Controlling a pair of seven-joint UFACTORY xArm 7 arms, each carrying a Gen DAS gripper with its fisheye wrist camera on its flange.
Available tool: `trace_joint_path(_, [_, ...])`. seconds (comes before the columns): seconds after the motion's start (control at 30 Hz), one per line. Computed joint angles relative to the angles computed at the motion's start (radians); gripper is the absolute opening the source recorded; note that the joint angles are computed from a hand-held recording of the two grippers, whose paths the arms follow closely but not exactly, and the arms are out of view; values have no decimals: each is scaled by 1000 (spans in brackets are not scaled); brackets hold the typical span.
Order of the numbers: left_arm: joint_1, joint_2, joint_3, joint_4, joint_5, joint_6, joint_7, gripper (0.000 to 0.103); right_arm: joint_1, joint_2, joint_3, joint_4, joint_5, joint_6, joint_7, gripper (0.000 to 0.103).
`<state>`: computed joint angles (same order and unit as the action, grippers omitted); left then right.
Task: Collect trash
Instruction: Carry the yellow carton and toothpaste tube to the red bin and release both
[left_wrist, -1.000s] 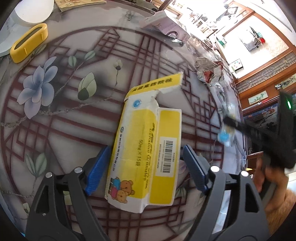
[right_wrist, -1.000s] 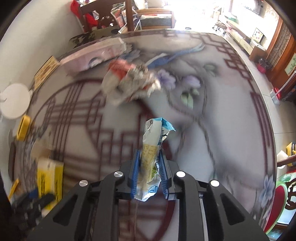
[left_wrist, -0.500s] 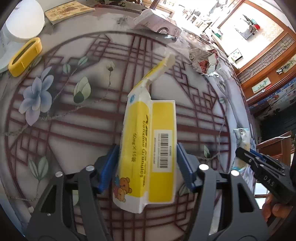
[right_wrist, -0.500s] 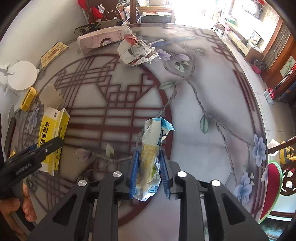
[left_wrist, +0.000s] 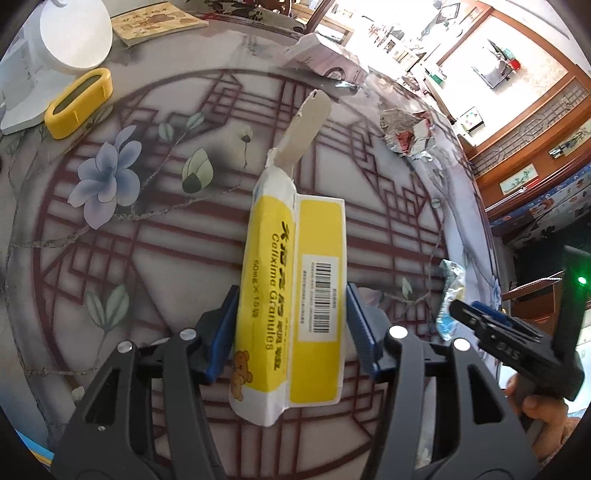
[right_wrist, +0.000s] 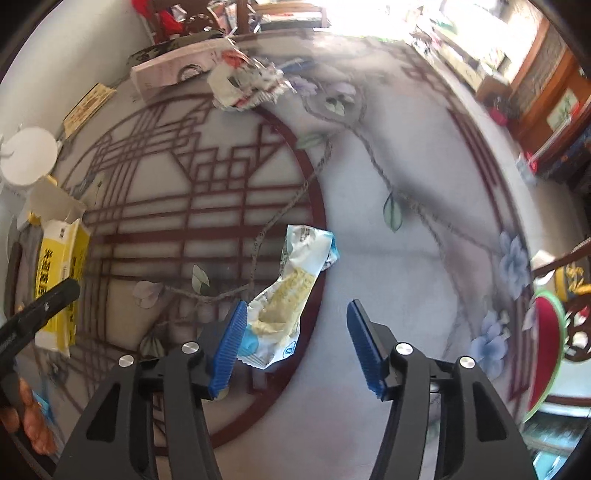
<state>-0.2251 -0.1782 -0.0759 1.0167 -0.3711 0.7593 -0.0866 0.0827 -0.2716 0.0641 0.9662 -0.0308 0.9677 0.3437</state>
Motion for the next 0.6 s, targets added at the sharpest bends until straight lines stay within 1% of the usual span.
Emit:
trace_joint_path(0.07, [-3, -3, -1, 3, -3, 1, 2, 54, -1, 29, 6, 19, -20, 13, 2, 54])
trace_joint_path(0.1, [-4, -3, -2, 6, -5, 2, 3, 55, 1, 34, 9, 22, -31, 15, -2, 50])
trace_joint_path(0.13, [-6, -4, -3, 6, -6, 2, 4, 55, 6, 36, 12, 23, -39, 10, -13, 41])
trace_joint_path(0.17, [-7, -6, -3, 6, -8, 1, 5, 55, 11, 37, 14, 24, -43, 10, -25, 36])
trace_joint_path(0.2, [-8, -9, -4, 7, -6, -2, 5, 55, 15, 37, 15, 25, -45, 12, -35, 27])
trace_joint_path(0.23, [-9, -10, -4, 7, -6, -2, 5, 55, 20, 37, 15, 26, -42, 18, -50, 24])
trace_joint_path(0.43, [-15, -23, -4, 7, -6, 1, 8, 55, 29, -7, 9, 8, -4, 24, -66, 23])
trace_joint_path(0.6, [-20, -43, -3, 5, -8, 9, 18, 55, 27, -81, 5, -14, 28, 38, -62, 23])
